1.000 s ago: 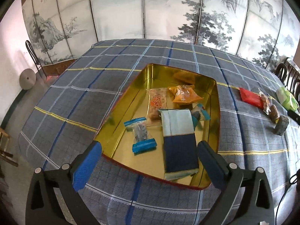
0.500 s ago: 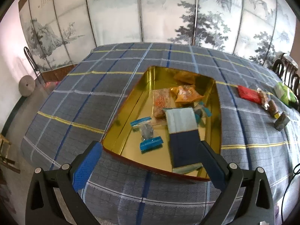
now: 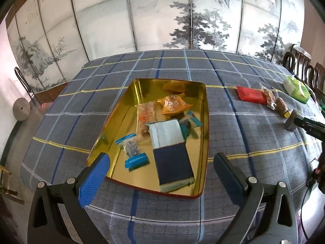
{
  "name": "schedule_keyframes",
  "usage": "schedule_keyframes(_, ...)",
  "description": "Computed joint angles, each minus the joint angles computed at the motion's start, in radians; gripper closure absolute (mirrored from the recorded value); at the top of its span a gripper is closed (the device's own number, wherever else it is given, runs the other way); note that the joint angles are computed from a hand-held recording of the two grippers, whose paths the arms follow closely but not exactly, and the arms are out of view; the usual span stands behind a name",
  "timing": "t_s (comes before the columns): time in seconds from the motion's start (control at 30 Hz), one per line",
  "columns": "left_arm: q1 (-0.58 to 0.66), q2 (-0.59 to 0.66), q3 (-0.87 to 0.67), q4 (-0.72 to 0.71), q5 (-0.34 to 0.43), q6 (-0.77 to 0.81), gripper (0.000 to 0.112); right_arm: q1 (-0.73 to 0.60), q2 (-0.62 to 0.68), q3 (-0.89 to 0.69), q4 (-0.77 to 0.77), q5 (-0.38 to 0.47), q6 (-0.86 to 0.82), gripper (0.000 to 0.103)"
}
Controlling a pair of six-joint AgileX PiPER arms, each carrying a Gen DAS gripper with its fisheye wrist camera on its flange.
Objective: Organize snacks
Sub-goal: 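Lower the clear red-tab packet into the gold tin and open the right gripper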
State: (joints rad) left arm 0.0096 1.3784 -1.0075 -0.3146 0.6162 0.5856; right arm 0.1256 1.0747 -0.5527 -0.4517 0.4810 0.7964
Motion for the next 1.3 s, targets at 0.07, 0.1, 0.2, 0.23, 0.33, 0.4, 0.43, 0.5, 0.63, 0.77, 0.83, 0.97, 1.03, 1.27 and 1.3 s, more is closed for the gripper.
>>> schedule_keyframes(0.07, -0.002, 0.006, -0.008, 0.002, 0.010, -0.002, 0.012, 0.006, 0.050, -0.002, -0.082, -0.047, 0.060, 0.037)
schedule_keyframes(0.1, -0.005, 0.008, -0.009, 0.006, 0.012, -0.007, 0.012, -0.008, 0.062, -0.003, -0.063, -0.078, 0.032, 0.038)
schedule_keyframes(0.2, -0.007, 0.010, -0.007, 0.013, 0.012, -0.009, 0.012, 0.045, 0.123, -0.038, -0.189, -0.040, 0.117, 0.064)
schedule_keyframes(0.23, -0.004, 0.009, -0.005, 0.009, 0.011, -0.004, 0.012, 0.059, 0.131, -0.049, -0.197, -0.029, 0.120, 0.065)
schedule_keyframes(0.33, 0.006, 0.009, -0.006, -0.006, 0.018, 0.005, 0.012, 0.109, 0.117, -0.075, -0.190, 0.003, 0.095, 0.065)
schedule_keyframes(0.4, 0.024, 0.002, 0.000, -0.026, 0.023, 0.023, 0.012, 0.112, 0.092, -0.104, -0.086, -0.004, -0.001, 0.065)
schedule_keyframes(0.43, 0.035, -0.001, 0.002, -0.036, 0.025, 0.033, 0.012, 0.113, 0.089, -0.114, -0.049, -0.014, -0.034, 0.065)
schedule_keyframes(0.5, 0.058, -0.002, 0.004, -0.057, 0.032, 0.059, 0.012, 0.161, 0.099, -0.176, -0.020, 0.006, -0.053, 0.065)
schedule_keyframes(0.63, 0.105, -0.005, 0.004, -0.080, 0.041, 0.089, 0.012, 0.241, 0.186, -0.336, 0.081, -0.001, -0.142, 0.065)
schedule_keyframes(0.77, 0.150, 0.012, -0.014, -0.105, 0.065, 0.107, 0.012, 0.263, 0.329, -0.509, 0.285, -0.037, -0.322, 0.065)
schedule_keyframes(0.83, 0.166, 0.022, -0.020, -0.115, 0.073, 0.120, 0.011, 0.269, 0.428, -0.620, 0.423, -0.038, -0.447, 0.065)
schedule_keyframes(0.97, 0.177, 0.028, -0.022, -0.091, 0.064, 0.115, 0.011, 0.293, 0.653, -0.871, 0.577, 0.018, -0.580, 0.065)
schedule_keyframes(1.03, 0.178, 0.030, -0.026, -0.080, 0.065, 0.113, 0.011, 0.292, 0.789, -1.033, 0.633, 0.085, -0.613, 0.065)
schedule_keyframes(1.27, 0.142, 0.040, -0.016, 0.025, 0.004, 0.057, 0.011, 0.292, 1.094, -1.409, 0.709, 0.281, -0.600, 0.065)
schedule_keyframes(1.3, 0.138, 0.041, -0.014, 0.034, -0.002, 0.051, 0.010, 0.296, 1.141, -1.472, 0.698, 0.304, -0.577, 0.065)
